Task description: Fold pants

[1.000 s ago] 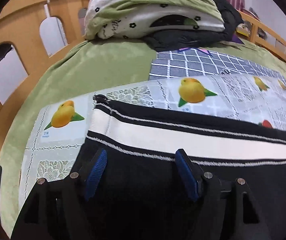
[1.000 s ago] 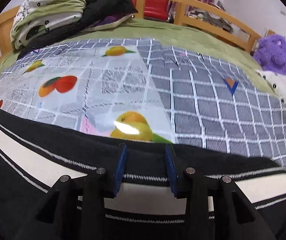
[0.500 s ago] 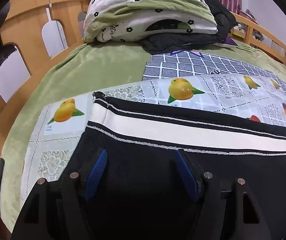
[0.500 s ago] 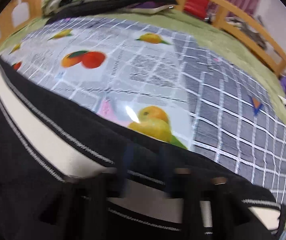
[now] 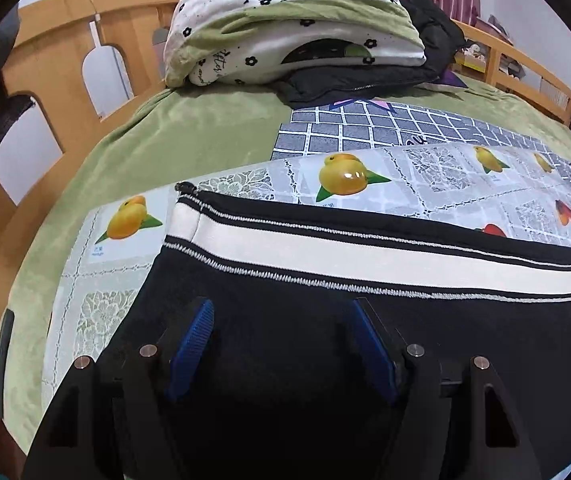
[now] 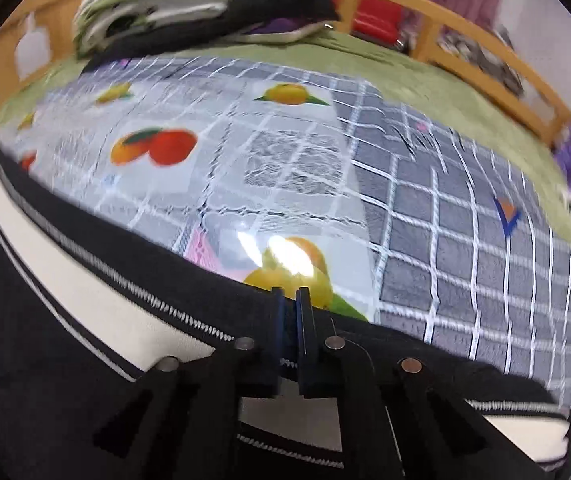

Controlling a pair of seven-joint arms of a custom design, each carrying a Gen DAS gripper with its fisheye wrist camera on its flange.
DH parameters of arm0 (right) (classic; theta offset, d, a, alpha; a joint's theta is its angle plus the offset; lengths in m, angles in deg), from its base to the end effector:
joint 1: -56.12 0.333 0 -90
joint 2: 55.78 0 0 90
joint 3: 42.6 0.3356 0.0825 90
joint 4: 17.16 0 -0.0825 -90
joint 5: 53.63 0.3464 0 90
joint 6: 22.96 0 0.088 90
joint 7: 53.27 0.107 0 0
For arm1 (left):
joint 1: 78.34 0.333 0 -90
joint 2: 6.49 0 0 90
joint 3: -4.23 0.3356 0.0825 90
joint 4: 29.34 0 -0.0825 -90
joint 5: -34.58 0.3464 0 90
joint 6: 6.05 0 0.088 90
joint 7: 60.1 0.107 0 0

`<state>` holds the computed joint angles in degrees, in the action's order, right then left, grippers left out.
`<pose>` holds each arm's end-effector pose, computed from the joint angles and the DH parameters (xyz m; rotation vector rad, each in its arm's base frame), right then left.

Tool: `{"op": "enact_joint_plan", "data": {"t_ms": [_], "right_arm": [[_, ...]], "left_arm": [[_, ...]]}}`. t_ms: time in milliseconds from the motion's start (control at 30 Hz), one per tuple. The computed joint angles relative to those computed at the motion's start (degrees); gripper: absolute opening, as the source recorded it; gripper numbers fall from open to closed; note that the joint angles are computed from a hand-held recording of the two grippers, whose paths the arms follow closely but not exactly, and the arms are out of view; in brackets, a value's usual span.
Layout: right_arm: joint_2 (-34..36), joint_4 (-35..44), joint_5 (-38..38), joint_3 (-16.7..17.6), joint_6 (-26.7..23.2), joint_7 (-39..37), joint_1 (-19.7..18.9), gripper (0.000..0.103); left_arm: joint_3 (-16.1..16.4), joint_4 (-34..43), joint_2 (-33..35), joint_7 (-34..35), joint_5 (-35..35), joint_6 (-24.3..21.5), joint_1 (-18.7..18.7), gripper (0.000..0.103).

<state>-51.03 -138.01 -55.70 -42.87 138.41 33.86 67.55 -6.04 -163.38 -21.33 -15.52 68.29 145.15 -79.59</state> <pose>0.5624 0.1128 0.4906 -2.0934 1.5836 -0.5768 0.4531 -0.1133 0.5310 -1.8951 1.6430 -0.4850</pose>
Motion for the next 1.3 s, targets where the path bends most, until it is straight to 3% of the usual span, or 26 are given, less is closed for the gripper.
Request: {"op": "enact_joint_plan", "data": {"t_ms": [67, 133, 200, 233, 300, 367, 400, 467, 600, 667, 733, 800, 900, 967, 1067, 1167, 1233, 1300], "right_arm": [[-4.32, -4.74, -8.44, -2.07, 5.44, 8.1, -0.19, 0.01], [-7.09, -8.45, -14.25, -1.96, 8.36, 15.02, -2.65, 0.021], [-6.01, -7.1, -15.44, -1.11, 2.11, 17.55, -4.87, 0.021], [-4.94, -6.4, -15.08, -0.98, -0.14, 17.62, -5.28, 0.015], [-4.78, -6.37, -17.08, -0.91, 0.22, 20.88, -5.36, 0.015], [-4.68, -2.86, -20.22, -0.15, -6.69, 26.49, -4.65, 0.015], [-5.13, -2.4, -20.67, 0.03, -7.49, 28.12, -4.41, 0.015], [-7.25, -2.48, -19.55, 0.77, -8.22, 29.14, -3.87, 0.017], [-15.06, -4.9, -21.97, 4.68, -11.41, 34.47, -3.38, 0.056], [-19.33, -7.66, -25.89, 7.9, -10.75, 39.94, -4.55, 0.059], [-23.98, -10.13, -24.49, 10.06, -10.46, 41.63, -4.18, 0.064], [-27.34, -11.77, -23.92, 12.92, -10.66, 45.1, -5.28, 0.064], [-31.33, -12.8, -19.1, 15.0, -12.6, 47.68, -4.32, 0.064], [-32.69, -12.55, -14.58, 14.91, -14.42, 47.06, -2.83, 0.064], [-34.45, -12.41, -8.05, 15.2, -15.89, 47.4, -0.79, 0.064], [-35.57, -12.97, -7.64, 18.11, -15.33, 49.17, -1.73, 0.064], [-35.82, -13.91, -9.62, 20.83, -13.69, 51.34, -3.36, 0.064], [-35.04, -15.57, -10.56, 22.27, -10.57, 53.34, -4.15, 0.064]], "left_arm": [[-0.21, -1.58, -2.09, -0.67, 0.95, -0.21, 0.32, 0.069], [-0.34, -3.8, -4.63, -1.79, 1.74, -0.28, 0.82, 0.069], [0.98, -6.87, -7.41, -1.75, -0.35, 0.93, 0.44, 0.069], [1.66, -8.27, -8.33, -1.71, -1.63, 2.26, 0.31, 0.069], [3.17, -10.33, -8.83, -0.24, -4.84, 4.33, -0.41, 0.069], [2.99, -8.43, -5.93, 2.53, -7.48, -1.52, -0.54, 0.069], [2.42, -8.23, -5.57, 2.0, -7.15, -2.68, 0.26, 0.067], [3.59, -11.02, -9.49, 1.54, -8.56, -0.27, 0.64, 0.062], [6.31, -17.41, -20.07, 3.87, -11.23, 2.91, 1.07, 0.066], [7.42, -19.6, -23.07, 5.28, -12.82, 2.54, 1.4, 0.066], [10.26, -23.05, -25.6, 6.94, -16.0, 3.85, 0.67, 0.066], [15.29, -26.18, -26.36, 10.13, -21.38, 6.21, -2.25, 0.066], [20.13, -30.25, -26.08, 13.44, -27.34, 14.11, -5.25, 0.066], [21.29, -30.9, -24.73, 15.22, -29.46, 18.25, -6.25, 0.066], [24.16, -28.97, -20.12, 17.8, -33.33, 22.42, -8.88, 0.065], [26.15, -26.67, -15.85, 19.32, -36.96, 25.36, -11.04, 0.064], [25.08, -25.14, -13.31, 19.34, -37.88, 26.0, -10.0, 0.061], [19.69, -23.92, -11.47, 17.27, -36.54, 25.13, -4.14, 0.049]]}}
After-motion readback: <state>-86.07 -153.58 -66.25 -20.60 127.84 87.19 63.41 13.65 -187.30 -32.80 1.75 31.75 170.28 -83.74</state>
